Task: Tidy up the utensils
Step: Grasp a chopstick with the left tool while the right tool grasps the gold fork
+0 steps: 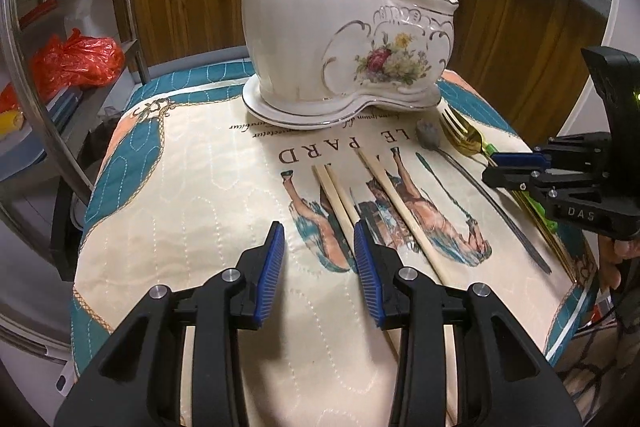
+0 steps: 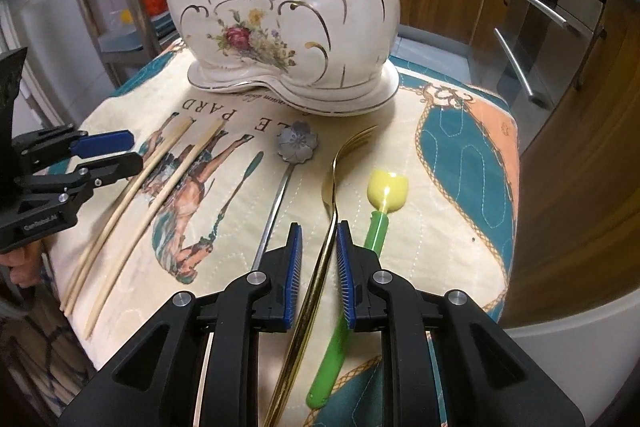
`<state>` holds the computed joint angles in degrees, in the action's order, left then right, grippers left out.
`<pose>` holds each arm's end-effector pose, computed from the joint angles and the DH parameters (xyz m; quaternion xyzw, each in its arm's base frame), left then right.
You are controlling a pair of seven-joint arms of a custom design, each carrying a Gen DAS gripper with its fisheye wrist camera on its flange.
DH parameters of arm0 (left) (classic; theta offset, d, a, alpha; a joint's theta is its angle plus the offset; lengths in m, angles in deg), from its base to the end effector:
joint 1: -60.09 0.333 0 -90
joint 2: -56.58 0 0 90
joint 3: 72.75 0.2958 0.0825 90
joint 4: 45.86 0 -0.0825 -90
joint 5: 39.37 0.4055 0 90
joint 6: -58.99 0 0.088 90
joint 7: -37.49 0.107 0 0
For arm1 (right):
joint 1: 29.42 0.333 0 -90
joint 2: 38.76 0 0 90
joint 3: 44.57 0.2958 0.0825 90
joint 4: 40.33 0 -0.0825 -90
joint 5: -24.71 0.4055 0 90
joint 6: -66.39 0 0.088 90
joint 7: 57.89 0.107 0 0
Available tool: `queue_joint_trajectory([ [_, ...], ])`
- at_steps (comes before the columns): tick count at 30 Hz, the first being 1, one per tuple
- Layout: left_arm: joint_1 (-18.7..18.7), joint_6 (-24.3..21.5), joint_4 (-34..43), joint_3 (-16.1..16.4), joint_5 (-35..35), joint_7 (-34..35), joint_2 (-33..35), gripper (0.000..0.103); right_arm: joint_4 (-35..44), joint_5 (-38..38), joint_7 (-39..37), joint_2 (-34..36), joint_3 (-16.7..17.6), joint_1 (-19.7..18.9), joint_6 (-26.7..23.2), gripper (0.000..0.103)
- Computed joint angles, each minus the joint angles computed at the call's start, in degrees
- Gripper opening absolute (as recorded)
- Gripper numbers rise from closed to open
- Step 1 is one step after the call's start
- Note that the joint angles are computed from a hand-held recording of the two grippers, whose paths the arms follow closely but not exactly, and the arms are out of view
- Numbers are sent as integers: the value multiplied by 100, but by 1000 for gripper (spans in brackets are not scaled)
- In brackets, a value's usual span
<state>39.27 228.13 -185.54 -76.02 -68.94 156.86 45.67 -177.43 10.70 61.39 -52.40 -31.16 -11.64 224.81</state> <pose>0.4914 -0.1843 0.4184 -0.4911 0.7942 -0.3190 0.1621 0.4447 0.2844 0.4428 -0.7491 0.5855 -0.1744 0.2561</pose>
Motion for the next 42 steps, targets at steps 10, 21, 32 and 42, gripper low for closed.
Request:
queue_joint_trajectory([
  [10,82,-323,-99,-98,141,-129,-180,31,-44,14,-11,-8,-5,-20,93,19],
  [21,424,-1272,313,-202,1343,-647,-104,14,530,613,-852,253,-239,241,-779,19],
  [32,905,-3508,1806,-490,2055,-490,616,13,2282,1209,-1758,1221,-492,451,-3134,19],
  [42,1125,-4096,2298,-668,2160,-501,894,8,2514,1567,-1797,1396,-657,438,-3314,10],
])
